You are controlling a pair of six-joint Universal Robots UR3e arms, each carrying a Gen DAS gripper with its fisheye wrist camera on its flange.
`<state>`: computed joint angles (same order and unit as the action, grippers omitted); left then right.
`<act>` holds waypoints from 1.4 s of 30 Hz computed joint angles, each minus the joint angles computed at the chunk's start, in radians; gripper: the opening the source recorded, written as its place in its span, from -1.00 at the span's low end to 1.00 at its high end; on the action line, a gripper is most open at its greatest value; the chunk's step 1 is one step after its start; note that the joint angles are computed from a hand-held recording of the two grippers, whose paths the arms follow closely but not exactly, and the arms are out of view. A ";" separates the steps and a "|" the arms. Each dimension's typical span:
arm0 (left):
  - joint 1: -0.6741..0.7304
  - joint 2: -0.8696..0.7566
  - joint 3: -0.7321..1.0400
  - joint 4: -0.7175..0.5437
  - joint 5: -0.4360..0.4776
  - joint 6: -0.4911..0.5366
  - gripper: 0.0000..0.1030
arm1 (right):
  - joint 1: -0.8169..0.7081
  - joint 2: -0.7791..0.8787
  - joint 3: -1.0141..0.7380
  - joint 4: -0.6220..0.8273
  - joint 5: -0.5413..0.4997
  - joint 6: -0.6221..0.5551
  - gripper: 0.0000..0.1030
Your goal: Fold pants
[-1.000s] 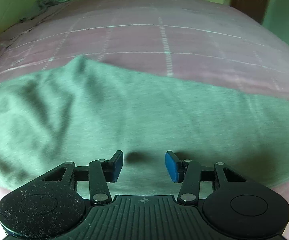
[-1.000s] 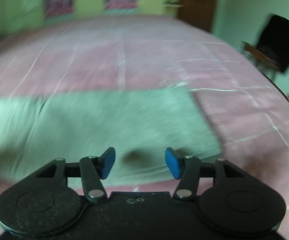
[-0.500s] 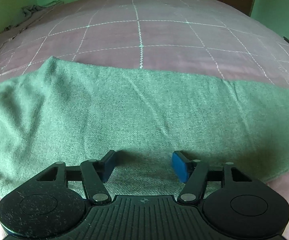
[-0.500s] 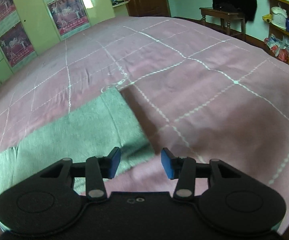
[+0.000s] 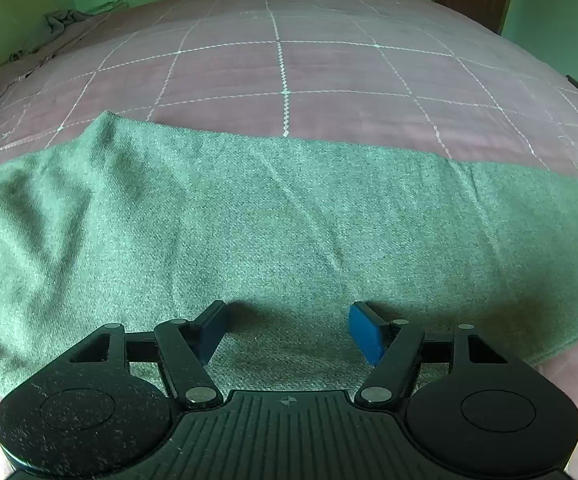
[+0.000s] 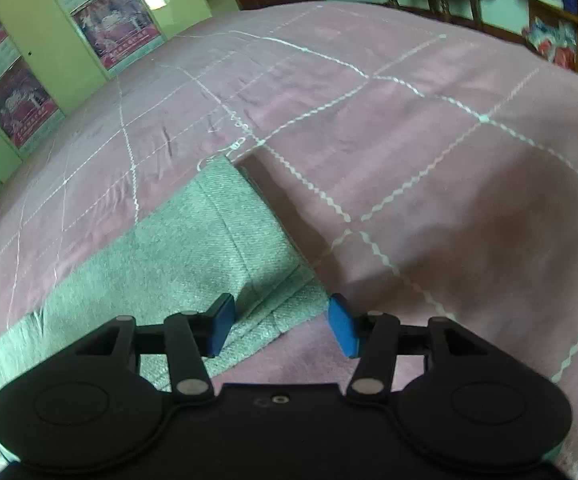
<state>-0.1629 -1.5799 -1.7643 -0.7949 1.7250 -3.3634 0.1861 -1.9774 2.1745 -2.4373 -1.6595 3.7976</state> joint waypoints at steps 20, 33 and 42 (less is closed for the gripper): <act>0.025 0.012 -0.006 -0.009 -0.031 0.009 0.35 | 0.061 0.054 -0.084 0.015 -0.064 0.078 -0.36; 0.016 0.001 0.006 -0.016 -0.018 -0.009 0.37 | 0.176 0.154 -0.152 -0.035 -0.186 0.064 -0.84; 0.013 0.006 0.015 -0.037 -0.011 -0.010 0.38 | 0.244 0.187 -0.156 0.023 -0.285 0.013 -0.57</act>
